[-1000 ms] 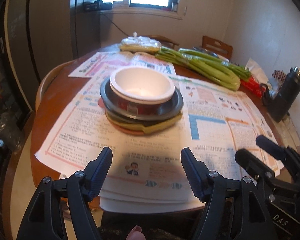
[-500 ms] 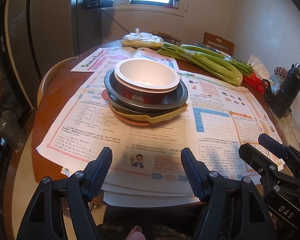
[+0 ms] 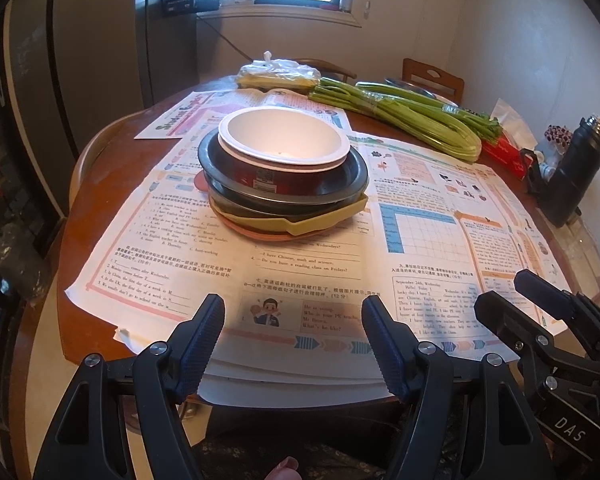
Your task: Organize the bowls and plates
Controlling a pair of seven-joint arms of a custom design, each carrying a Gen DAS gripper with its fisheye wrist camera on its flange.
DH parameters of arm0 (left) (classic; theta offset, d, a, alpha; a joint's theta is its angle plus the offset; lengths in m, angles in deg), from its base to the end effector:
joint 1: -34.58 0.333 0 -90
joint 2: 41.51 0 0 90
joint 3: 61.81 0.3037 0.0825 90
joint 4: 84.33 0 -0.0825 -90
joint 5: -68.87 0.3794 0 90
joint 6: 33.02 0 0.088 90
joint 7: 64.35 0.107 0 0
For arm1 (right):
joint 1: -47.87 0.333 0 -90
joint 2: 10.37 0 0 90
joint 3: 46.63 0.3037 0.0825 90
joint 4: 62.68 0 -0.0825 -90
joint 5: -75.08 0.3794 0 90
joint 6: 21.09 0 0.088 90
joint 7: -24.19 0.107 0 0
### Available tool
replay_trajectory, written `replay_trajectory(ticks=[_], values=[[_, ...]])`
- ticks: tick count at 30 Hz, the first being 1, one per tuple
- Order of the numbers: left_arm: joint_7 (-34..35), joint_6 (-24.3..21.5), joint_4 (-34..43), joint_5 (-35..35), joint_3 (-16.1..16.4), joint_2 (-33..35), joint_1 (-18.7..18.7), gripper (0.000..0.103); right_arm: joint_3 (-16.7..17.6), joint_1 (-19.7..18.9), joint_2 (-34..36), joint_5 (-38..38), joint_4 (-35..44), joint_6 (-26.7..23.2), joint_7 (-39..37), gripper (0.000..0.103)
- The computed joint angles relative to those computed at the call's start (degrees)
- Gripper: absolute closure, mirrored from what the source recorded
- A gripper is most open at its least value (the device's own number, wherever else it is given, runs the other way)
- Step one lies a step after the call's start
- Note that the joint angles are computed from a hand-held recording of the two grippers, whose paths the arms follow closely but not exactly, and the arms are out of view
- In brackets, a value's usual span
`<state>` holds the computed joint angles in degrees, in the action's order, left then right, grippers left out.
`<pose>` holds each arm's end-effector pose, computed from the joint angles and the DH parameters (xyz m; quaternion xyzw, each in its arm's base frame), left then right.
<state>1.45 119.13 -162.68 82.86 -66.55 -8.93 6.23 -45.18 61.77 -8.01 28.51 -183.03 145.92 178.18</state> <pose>0.6358 -0.4037 0.4641 -0.5545 0.7508 -0.3166 0.1688 0.5533 0.1982 0.4662 -0.6027 0.6820 -0.2583 0.3239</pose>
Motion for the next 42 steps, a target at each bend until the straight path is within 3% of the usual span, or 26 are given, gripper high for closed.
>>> replay_trajectory(ticks=[15,42], values=[[-0.59,0.23,-0.74,0.68,0.24,-0.82,-0.07,0.030,0.26,0.35,0.41,3.92,-0.04,0.74,-3.91,0.039],[-0.46,-0.66,-0.62,0.37,-0.16,-0.74,-0.10,0.030,0.45,0.12,-0.52,4.49,-0.83,0.70,-4.36,0.039]])
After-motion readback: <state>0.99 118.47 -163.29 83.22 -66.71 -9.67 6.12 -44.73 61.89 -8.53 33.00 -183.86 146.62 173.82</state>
